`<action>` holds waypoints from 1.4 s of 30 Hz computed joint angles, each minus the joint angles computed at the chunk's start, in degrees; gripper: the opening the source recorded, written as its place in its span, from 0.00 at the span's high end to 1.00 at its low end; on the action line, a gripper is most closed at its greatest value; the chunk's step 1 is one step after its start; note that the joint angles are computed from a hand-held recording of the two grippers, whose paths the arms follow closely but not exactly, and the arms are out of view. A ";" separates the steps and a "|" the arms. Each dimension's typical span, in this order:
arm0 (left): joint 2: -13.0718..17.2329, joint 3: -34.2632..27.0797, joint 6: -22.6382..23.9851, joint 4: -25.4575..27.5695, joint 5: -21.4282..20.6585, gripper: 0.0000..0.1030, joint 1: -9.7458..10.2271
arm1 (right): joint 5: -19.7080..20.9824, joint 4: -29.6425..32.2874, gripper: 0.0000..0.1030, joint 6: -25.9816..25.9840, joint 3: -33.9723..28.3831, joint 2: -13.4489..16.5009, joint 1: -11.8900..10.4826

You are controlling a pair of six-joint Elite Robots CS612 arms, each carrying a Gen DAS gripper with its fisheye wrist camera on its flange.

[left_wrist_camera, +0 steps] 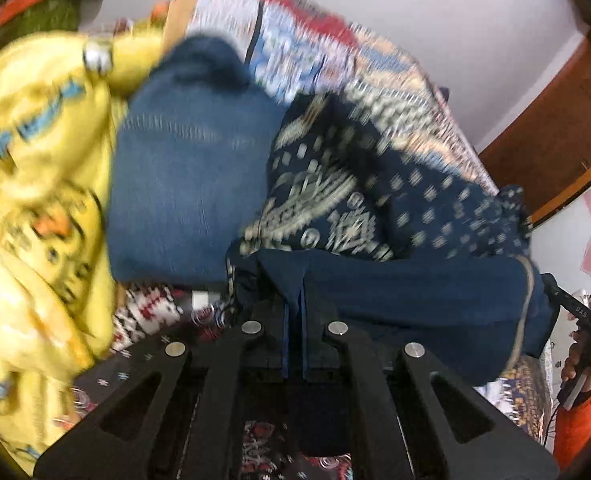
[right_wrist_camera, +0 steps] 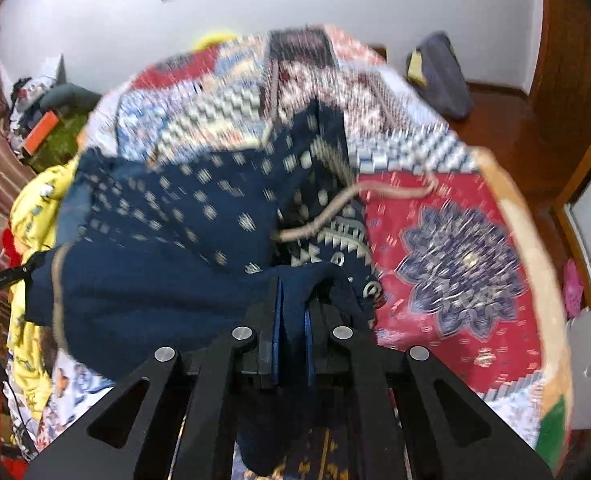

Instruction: Fold large clothes

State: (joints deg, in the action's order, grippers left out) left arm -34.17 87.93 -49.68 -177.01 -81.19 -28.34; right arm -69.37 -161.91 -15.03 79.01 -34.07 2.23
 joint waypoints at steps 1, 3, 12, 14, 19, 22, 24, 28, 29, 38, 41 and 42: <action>0.62 -0.50 -0.09 0.76 -0.36 0.96 0.01 | -0.40 -0.12 0.93 -0.42 -0.11 0.28 0.10; 1.47 -1.31 0.35 2.05 -0.83 0.93 -0.01 | -0.95 -0.58 0.91 -1.12 0.08 0.23 0.24; -1.95 1.17 3.83 4.36 3.79 0.53 -1.33 | -4.63 -1.21 0.58 -3.72 4.46 -4.08 0.04; -3.30 3.05 4.16 2.96 7.00 0.50 -2.11 | -3.52 -3.04 0.57 -3.74 6.42 -5.23 -0.53; -4.98 6.11 3.01 -0.35 5.40 0.50 -2.45 | 0.70 -3.01 0.56 -2.88 9.85 -7.24 -1.86; -4.87 7.38 1.49 -3.07 1.43 0.50 -2.30 | 0.96 -2.06 0.56 -3.18 10.65 -7.38 -1.67; -4.46 7.52 0.32 -3.41 -0.27 0.50 -2.37 | 1.25 -1.00 0.56 -3.19 10.88 -7.17 -1.52; -3.35 7.31 -1.77 -3.90 -2.18 0.50 -2.56 | 0.87 1.47 0.56 -2.43 10.65 -6.37 -1.23; -3.04 7.17 -1.94 -4.42 -2.70 0.57 -2.58 | 1.11 1.91 0.56 -2.19 10.52 -6.12 -1.22; -3.77 5.02 7.87 1.31 8.38 0.95 -5.47 | 4.46 2.51 0.67 -1.55 9.03 -4.79 -1.31; -4.37 5.09 10.17 0.69 11.48 0.97 -6.11 | 5.32 2.12 0.91 -4.02 9.50 -5.47 -1.03; -4.60 5.20 10.66 -0.20 12.05 0.97 -6.16 | 5.29 0.75 0.91 -4.50 9.83 -5.69 -0.96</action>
